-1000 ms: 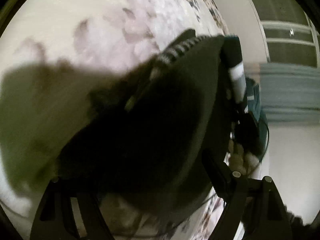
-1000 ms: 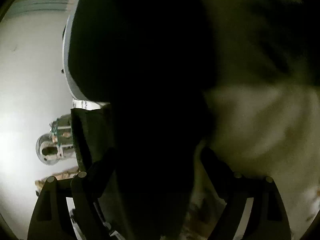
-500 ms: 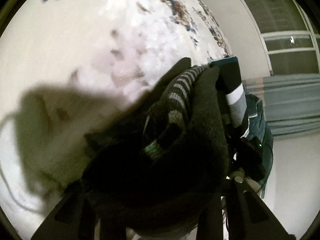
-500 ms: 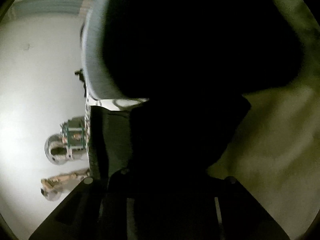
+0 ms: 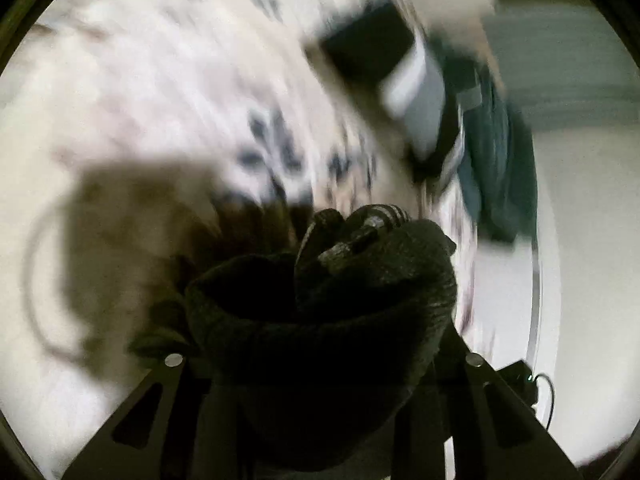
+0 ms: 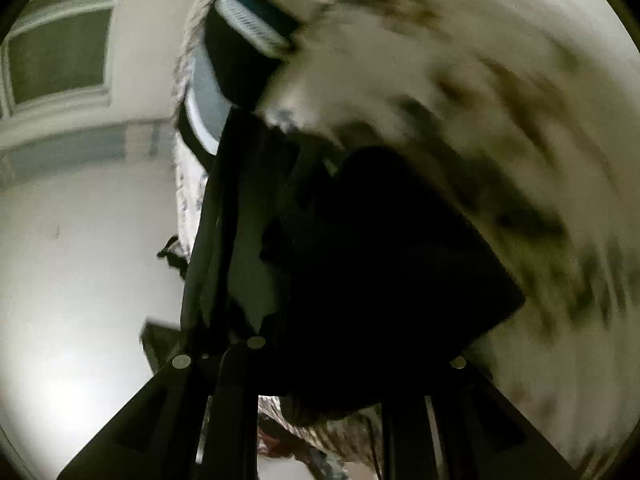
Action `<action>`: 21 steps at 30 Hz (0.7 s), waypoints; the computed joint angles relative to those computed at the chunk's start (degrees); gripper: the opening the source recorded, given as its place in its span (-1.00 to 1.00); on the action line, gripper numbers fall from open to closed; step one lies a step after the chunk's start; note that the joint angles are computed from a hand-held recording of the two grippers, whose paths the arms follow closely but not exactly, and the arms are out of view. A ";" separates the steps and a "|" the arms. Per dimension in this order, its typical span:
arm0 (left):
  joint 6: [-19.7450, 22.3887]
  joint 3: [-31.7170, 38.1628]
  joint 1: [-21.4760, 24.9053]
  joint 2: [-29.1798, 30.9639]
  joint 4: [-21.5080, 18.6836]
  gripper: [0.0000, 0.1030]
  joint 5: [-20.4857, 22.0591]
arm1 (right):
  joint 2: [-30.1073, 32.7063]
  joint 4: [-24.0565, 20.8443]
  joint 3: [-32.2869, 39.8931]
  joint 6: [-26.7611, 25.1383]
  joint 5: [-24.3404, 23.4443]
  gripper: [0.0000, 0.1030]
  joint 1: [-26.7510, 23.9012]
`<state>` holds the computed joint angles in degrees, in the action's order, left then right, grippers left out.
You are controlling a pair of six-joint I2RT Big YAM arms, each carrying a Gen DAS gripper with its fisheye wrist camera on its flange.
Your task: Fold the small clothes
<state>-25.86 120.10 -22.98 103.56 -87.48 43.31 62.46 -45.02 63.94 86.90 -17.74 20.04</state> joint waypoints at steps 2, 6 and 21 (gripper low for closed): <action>2.76 -1.52 -1.01 1.63 -4.45 -0.39 0.04 | -3.08 -0.15 -4.49 5.15 0.65 -0.62 2.43; -5.04 -8.34 0.10 -1.58 4.16 -0.15 2.92 | -4.80 2.49 -10.83 10.98 -2.12 -0.41 1.95; -15.17 -23.83 0.36 -18.62 12.86 0.37 -13.66 | 16.86 -48.19 29.79 -34.23 -14.30 0.11 -4.66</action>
